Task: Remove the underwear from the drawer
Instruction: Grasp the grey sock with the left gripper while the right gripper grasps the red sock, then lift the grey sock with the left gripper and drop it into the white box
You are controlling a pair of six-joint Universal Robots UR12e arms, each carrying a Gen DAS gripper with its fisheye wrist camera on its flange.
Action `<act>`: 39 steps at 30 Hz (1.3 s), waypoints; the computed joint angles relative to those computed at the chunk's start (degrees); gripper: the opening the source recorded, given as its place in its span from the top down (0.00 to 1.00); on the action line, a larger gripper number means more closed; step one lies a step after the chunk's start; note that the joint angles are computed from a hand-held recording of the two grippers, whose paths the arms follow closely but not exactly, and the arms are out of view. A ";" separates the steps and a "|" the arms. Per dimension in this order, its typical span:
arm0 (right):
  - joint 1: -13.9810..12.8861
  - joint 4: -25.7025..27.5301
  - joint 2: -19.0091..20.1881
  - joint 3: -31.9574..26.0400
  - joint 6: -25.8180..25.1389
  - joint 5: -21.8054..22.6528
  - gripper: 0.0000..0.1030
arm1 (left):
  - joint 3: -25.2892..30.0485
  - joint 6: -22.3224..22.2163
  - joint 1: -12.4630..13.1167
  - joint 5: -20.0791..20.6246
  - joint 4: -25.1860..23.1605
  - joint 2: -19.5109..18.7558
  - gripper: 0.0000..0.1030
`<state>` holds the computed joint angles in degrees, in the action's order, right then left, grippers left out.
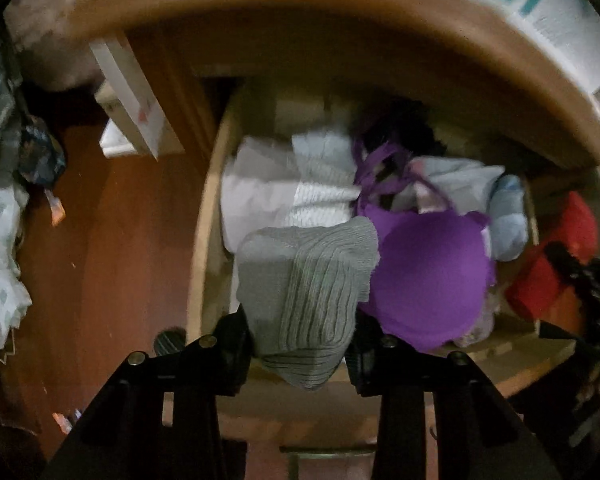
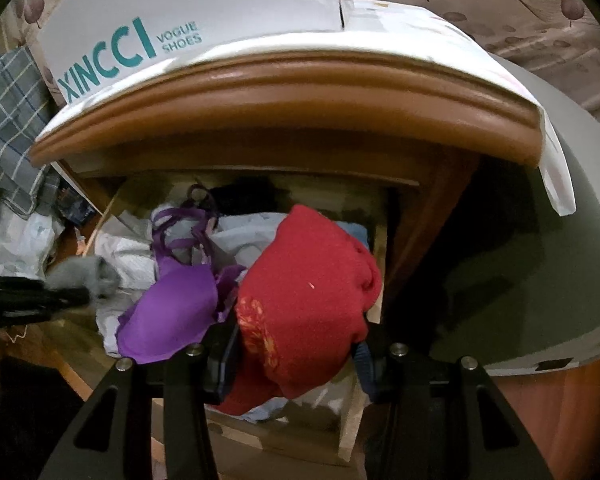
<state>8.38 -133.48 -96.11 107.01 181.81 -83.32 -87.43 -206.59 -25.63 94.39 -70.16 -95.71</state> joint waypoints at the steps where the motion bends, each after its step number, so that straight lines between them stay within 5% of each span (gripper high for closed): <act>1: 0.11 0.09 0.07 -0.04 -0.04 -0.57 0.53 | 0.16 0.20 -0.27 0.69 0.46 0.27 0.66; 7: 1.55 -1.62 0.32 0.03 -1.45 -6.51 0.53 | 1.20 1.19 -0.76 3.10 3.85 1.99 0.66; 15: 1.12 -0.08 0.64 -0.18 -0.26 -6.53 0.53 | 6.33 2.68 -0.44 6.18 8.69 3.57 0.66; 21: 1.18 -0.31 0.91 -0.13 0.57 -7.07 0.53 | 14.63 5.20 0.52 8.47 11.23 1.29 0.66; 29: 1.08 -2.41 1.01 0.27 3.86 -9.72 0.53 | 26.87 4.15 0.97 9.85 4.69 -6.66 0.66; 39: 0.79 -2.63 1.06 0.19 6.27 -10.26 0.53 | 35.22 1.30 1.56 8.82 -4.00 -14.04 0.65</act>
